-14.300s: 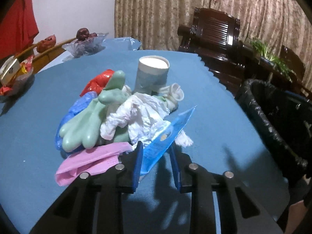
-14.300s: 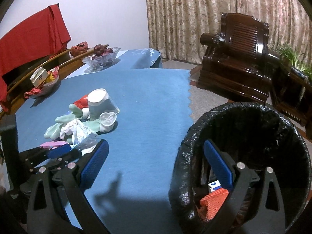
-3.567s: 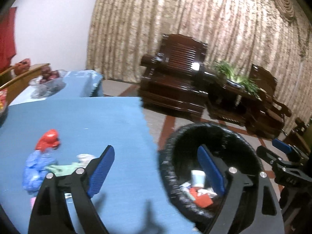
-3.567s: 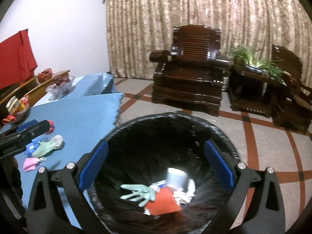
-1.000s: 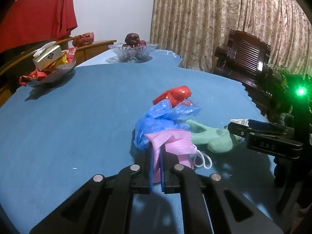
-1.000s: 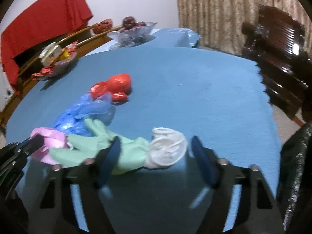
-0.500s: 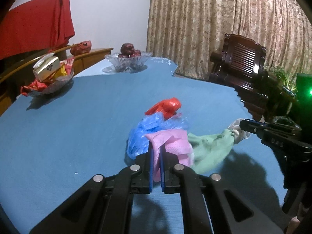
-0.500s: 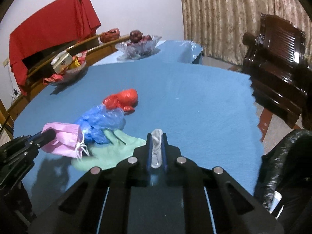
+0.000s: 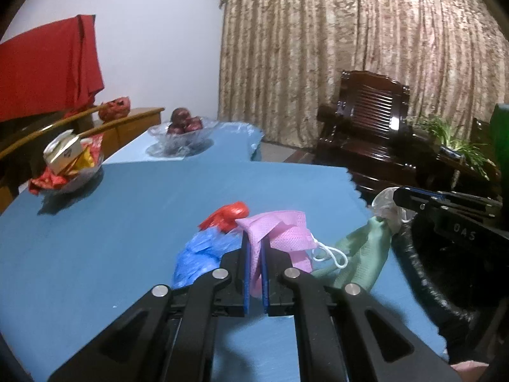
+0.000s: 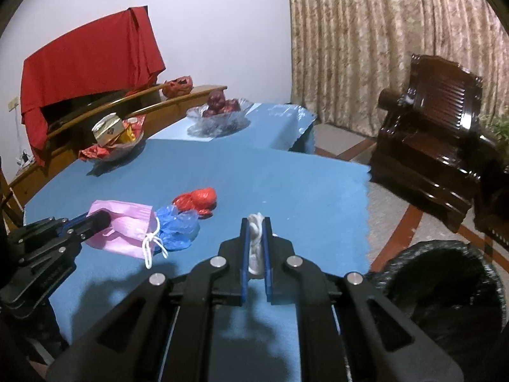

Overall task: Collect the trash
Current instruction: 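Carry the mask and cloth glove over the bin while both tools open to drop them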

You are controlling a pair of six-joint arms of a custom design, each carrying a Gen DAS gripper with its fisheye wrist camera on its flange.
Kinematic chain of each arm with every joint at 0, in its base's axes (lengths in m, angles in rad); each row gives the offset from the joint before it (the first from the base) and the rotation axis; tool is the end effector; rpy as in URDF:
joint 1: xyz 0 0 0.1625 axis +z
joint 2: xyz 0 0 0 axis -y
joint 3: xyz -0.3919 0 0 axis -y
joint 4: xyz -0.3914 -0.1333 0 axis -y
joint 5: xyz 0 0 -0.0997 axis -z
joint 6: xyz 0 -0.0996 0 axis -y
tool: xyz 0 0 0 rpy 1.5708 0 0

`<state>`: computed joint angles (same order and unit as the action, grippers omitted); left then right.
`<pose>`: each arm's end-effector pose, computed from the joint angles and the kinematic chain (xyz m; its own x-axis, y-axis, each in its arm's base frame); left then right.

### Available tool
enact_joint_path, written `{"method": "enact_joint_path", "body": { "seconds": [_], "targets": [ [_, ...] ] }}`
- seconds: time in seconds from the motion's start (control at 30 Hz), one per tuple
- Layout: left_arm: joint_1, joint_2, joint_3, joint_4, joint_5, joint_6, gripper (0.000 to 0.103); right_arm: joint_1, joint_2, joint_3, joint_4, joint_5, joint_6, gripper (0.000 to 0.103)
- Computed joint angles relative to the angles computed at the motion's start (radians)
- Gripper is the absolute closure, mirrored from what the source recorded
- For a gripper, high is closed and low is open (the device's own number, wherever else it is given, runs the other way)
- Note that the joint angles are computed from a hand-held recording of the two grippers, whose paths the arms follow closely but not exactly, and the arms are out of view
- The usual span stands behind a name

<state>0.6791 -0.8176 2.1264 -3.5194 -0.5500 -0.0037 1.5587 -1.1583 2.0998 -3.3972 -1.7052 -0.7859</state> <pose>-0.2368 -0.4716 0.0881 -0.7267 0.0852 -0.6817 0.6215 0.5042 -0.5996 0.1136 -0.5284 0.2197 -0.7049 -0.3663 0.6075 -0.6947 0.5294 -0.4869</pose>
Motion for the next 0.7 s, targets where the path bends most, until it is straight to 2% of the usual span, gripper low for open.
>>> {"method": "enact_joint_path", "body": {
  "seconds": [0.33,0.7],
  "targets": [
    [-0.05,0.056,-0.085,0.049,-0.062,0.008,0.097,-0.036,-0.158,0.062,-0.014,0.001,-0.028,0.096],
    [-0.08,0.185,-0.247,0.105,-0.191,0.036,0.097,-0.137,-0.331,0.109,-0.028,0.01,-0.058,0.096]
  ]
}}
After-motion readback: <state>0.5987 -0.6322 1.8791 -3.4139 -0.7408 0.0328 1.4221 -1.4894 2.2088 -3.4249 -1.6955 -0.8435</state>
